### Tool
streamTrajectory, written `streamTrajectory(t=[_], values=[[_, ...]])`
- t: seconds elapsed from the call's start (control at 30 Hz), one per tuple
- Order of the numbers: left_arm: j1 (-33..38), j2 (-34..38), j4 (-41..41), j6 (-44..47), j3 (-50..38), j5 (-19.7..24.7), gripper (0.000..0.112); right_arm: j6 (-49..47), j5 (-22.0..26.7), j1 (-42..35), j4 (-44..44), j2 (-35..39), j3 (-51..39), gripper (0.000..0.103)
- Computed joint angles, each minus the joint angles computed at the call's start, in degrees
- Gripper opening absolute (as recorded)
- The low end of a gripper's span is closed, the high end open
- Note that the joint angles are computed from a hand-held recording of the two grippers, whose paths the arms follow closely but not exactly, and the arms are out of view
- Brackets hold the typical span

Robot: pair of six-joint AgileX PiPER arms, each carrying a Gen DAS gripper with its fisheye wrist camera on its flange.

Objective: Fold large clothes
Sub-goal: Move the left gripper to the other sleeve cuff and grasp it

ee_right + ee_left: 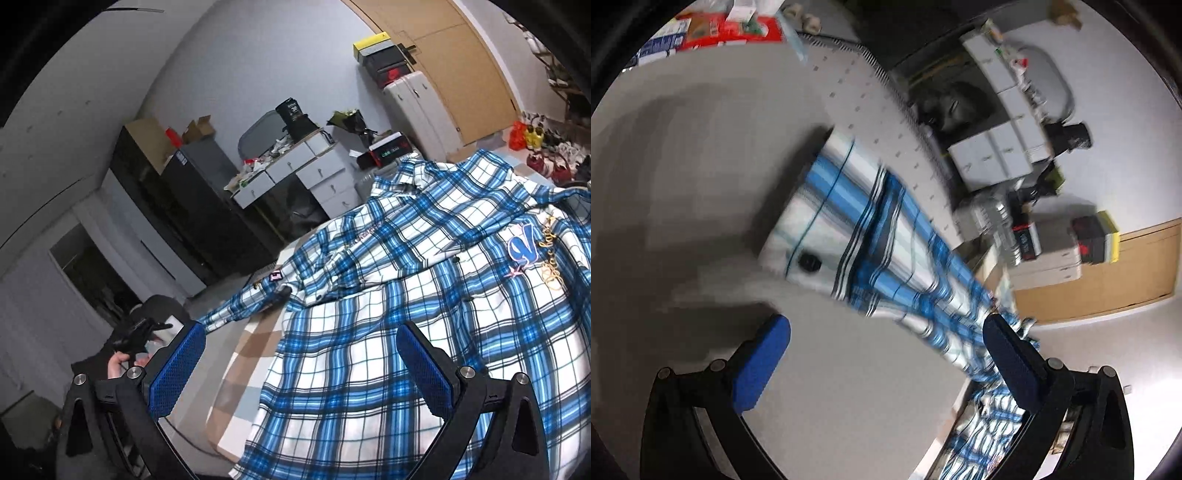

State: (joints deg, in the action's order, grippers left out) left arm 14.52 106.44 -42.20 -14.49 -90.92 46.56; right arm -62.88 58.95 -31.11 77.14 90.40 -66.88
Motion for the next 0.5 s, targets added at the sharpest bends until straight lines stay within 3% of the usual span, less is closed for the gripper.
streamTrajectory(t=[0.17,0.3,0.5], values=[[2.51,0.93,-8.21,7.75,1.07,-0.3,0.099,0.08,-0.71,0.03,0.06,-0.06,-0.07,0.103],[4.1,2.79,-12.45,10.24,-0.16,0.94,0.078,1.01,-1.15,0.28,-0.29,0.5,-0.17,0.103],[5.48,0.63,-23.02,20.65,4.39,-4.02,0.076,0.83,-3.36,1.28,-1.02,-0.1,0.28,0.103]])
